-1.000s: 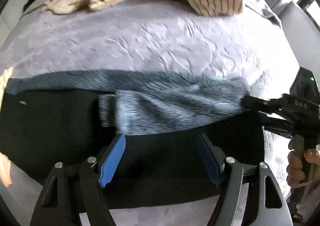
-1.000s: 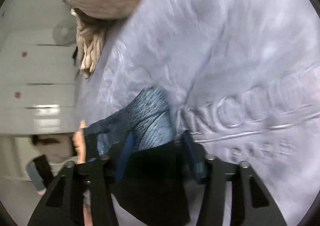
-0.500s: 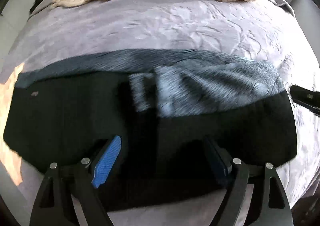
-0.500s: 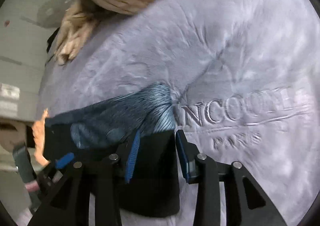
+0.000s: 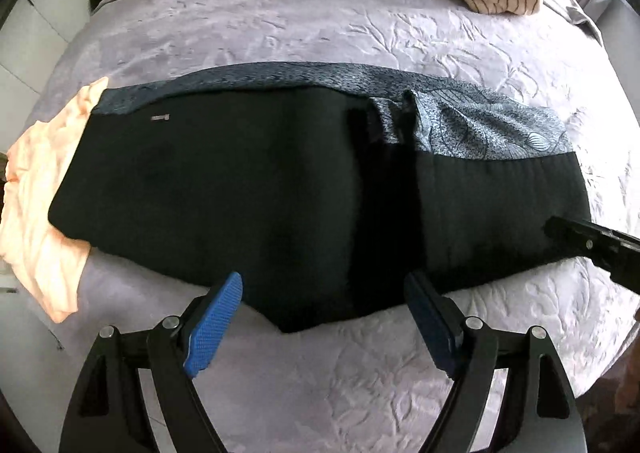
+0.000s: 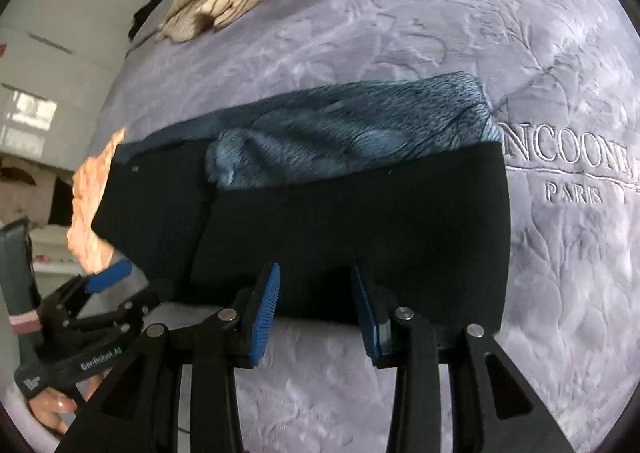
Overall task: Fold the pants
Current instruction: 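Open both grippers and withdraw them from the half-folded trousers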
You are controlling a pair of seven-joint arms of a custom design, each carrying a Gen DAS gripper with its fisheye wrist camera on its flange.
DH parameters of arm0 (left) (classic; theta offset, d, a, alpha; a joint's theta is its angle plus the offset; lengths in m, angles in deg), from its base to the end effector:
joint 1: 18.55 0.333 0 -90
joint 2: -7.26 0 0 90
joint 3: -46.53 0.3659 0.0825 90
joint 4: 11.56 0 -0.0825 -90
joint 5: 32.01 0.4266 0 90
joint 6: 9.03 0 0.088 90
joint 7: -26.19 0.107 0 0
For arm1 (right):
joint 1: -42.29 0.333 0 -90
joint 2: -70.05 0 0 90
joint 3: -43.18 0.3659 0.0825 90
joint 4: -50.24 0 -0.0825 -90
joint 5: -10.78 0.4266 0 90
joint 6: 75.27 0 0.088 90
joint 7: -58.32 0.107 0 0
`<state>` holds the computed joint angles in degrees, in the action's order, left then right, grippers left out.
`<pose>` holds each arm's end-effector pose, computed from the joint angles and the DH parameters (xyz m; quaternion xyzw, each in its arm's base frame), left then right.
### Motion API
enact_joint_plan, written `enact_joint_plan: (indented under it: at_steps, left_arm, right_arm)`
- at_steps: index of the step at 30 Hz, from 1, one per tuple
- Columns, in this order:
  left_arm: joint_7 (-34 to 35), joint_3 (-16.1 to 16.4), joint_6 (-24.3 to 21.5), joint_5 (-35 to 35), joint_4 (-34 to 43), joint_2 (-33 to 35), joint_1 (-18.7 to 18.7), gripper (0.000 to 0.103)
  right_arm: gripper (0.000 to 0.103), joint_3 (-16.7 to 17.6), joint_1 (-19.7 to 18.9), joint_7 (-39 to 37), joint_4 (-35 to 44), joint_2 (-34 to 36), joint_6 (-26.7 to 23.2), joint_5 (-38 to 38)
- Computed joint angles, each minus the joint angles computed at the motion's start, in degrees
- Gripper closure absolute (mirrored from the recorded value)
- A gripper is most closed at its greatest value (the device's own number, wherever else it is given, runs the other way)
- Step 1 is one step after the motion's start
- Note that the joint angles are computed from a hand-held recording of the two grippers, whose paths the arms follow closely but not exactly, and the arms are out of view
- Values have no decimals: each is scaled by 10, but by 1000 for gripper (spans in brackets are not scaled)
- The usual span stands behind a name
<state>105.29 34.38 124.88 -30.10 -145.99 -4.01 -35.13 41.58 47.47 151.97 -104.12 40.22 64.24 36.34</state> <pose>0.4536 -0.2513 0.4527 -0.5778 0.8103 -0.0682 0.0693 0.3997 0.0261 0.4371 -0.5785 0.7875 0.0454 0.2075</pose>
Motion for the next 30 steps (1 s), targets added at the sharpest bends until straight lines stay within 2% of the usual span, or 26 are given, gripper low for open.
enact_joint_plan:
  at_steps: [3,6,10,13,17,20,21,24,27,28,30]
  left_arm:
    - [14,9,0,-18,-8,-17,1,19]
    - [32,16,0,-31,-14,-30,1,19]
    - [61,27,0,-46,-23,-51,3,19]
    - [78,33,-5,-54,-27,-60,5,19]
    - [103,41,-1,-61,-42,-82,6,19]
    - [123,52,3,-82,-54,-100,5,0]
    - [128,55,7,-85,-58,-107,5,0]
    - [143,61,3,-88,-62,-116,8,0]
    - [140,60,6,-82,-68,-124,15,0]
    - [139,61,6,-81,-70,-127,17,0]
    - [140,63,6,-78,-72,-132,20,0]
  right_arm:
    - [62,12,-7,24,-5,-30,-22,-18]
    - [50,21,-16,59,-13,-65,-54,-34]
    - [45,37,-18,96,-21,-105,-80,-56]
    - [40,48,-15,122,-24,-124,-87,-66]
    - [38,61,-7,157,-28,-139,-92,-74]
    - [37,66,1,174,-25,-141,-100,-83]
    - [35,69,2,179,-22,-142,-102,-89]
    - [20,84,-3,199,-13,-147,-99,-116]
    - [12,108,-15,227,-2,-149,-94,-159]
    - [3,115,-18,236,1,-149,-93,-173]
    - [0,117,-16,246,6,-144,-93,-188]
